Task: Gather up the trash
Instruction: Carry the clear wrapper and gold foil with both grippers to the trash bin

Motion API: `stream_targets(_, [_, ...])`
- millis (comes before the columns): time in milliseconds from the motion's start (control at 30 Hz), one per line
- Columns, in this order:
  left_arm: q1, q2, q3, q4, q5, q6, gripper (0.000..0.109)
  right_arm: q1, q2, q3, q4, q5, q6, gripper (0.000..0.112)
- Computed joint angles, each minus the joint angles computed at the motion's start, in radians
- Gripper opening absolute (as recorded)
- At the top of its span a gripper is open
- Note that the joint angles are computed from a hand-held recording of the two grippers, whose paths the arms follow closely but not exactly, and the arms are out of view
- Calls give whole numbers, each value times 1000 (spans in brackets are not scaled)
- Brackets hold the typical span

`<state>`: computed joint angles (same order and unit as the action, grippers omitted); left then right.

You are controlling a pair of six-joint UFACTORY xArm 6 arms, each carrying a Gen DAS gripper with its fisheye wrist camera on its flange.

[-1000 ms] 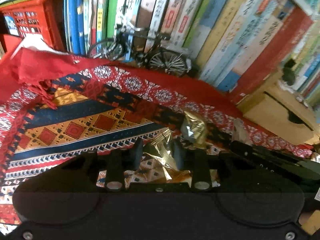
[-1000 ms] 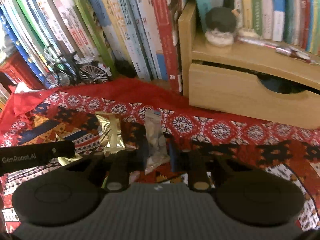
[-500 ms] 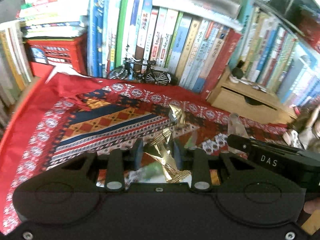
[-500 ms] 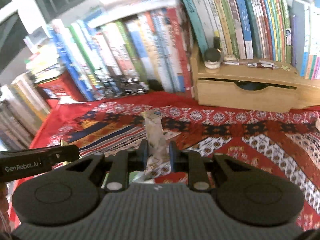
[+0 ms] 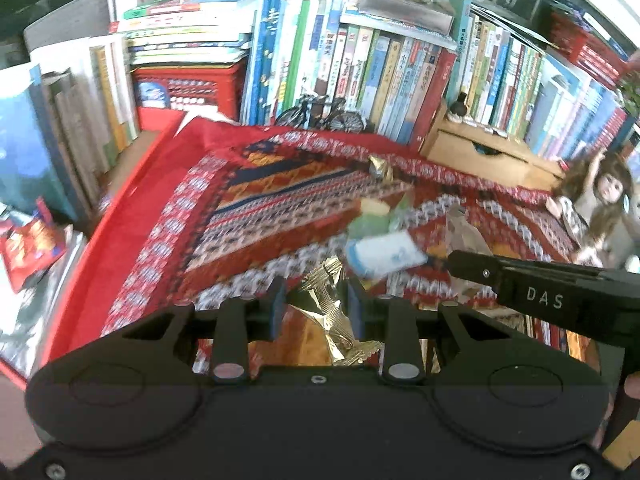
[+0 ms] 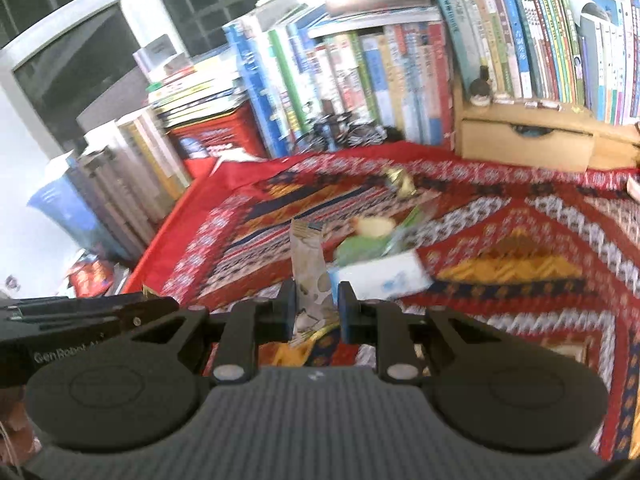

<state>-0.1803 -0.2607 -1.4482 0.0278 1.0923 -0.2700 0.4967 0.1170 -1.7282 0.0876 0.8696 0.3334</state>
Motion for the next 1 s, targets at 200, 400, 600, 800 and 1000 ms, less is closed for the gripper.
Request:
stream_targets(200, [90, -259, 209, -87, 52, 109, 30, 126, -126, 135, -81, -7, 169, 25])
stream_targets(400, [224, -451, 347, -199, 158, 253, 30, 253, -223, 248, -170, 10, 337, 25])
stream_targets(600, [360, -606, 483, -271, 278, 396, 30, 370, -287, 348, -233, 50, 497, 25])
stream_targets(800, [447, -711, 619, -271, 356, 504, 30, 430, -338, 455, -201, 76, 563, 26])
stream_targets(1000, [460, -769, 766, -238, 346, 488, 30, 436, -341, 546, -109, 50, 491, 27])
